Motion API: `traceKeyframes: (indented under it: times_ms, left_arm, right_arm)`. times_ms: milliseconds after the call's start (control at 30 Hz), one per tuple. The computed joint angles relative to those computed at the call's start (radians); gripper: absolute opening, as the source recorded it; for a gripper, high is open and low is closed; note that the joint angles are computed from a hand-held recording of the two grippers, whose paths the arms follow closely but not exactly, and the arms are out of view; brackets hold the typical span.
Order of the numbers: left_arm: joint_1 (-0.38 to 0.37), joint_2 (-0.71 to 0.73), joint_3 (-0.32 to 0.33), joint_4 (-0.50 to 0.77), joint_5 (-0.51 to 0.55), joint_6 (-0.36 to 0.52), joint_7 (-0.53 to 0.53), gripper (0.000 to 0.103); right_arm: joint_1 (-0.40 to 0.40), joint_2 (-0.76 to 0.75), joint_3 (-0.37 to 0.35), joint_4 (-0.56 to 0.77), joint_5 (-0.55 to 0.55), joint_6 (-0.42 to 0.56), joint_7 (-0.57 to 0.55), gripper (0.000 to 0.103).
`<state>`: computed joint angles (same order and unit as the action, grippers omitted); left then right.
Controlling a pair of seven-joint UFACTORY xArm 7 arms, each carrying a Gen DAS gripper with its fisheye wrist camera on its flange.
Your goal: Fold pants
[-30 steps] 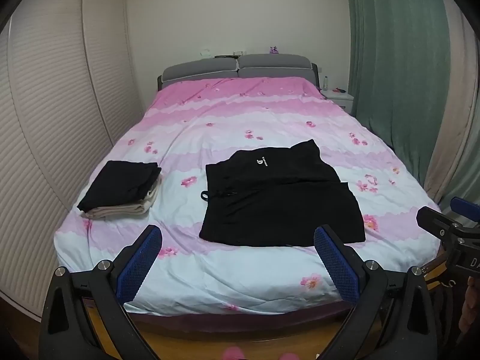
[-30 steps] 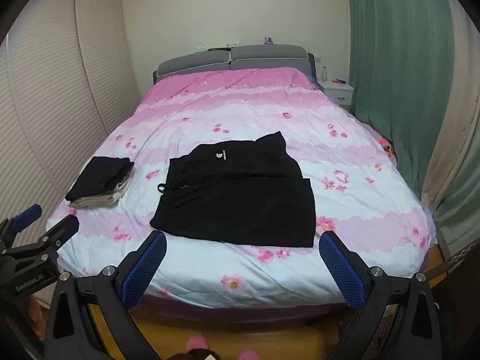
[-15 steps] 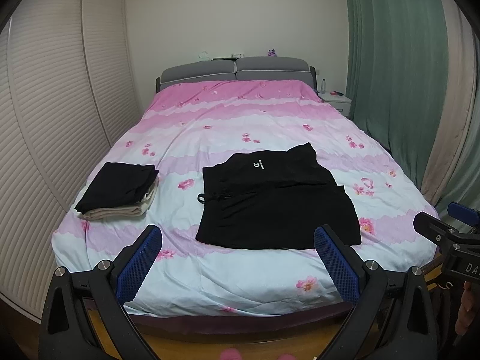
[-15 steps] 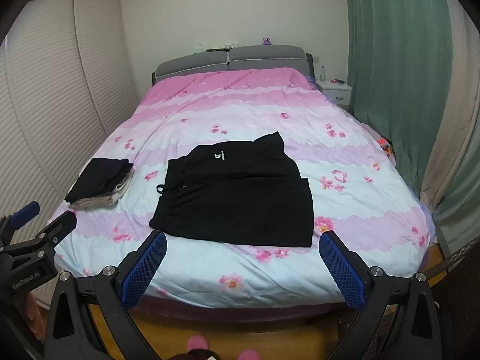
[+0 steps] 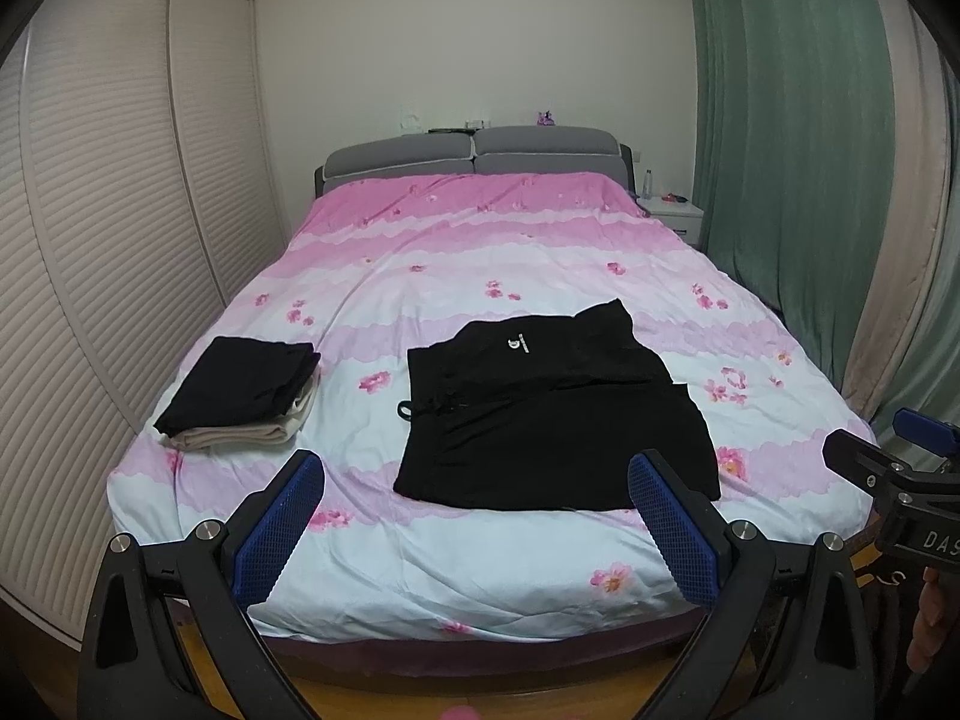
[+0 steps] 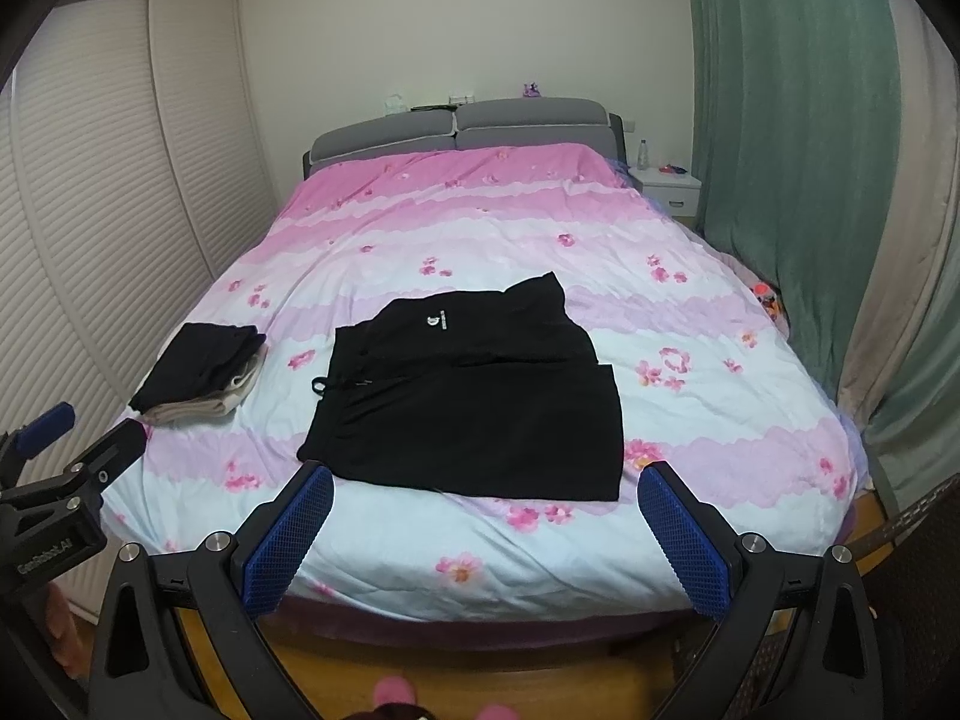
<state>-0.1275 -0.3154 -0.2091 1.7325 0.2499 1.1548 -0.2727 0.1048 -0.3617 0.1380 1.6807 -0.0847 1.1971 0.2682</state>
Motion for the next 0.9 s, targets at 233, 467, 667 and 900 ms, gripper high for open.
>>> traceKeyframes:
  times_ms: [233,467,667,900]
  left_arm:
    - [0.001,0.005,0.0,0.009,0.006,-0.001,0.007,0.103]
    - [0.001,0.01,0.001,0.018,0.009,0.004,-0.002,0.103]
    - [0.001,0.01,0.002,0.017,0.01,0.003,-0.005,0.103]
    - [0.002,0.011,0.001,0.019,0.012,0.003,-0.007,0.103]
  right_arm:
    - [0.001,0.004,0.003,0.004,-0.009,-0.005,-0.001,0.102]
    - [0.002,0.002,-0.002,0.003,-0.004,-0.005,-0.006,0.102]
    - [0.001,0.003,0.0,0.005,-0.004,-0.004,-0.004,0.102]
    - [0.001,0.003,-0.005,0.008,0.002,-0.004,-0.011,0.102]
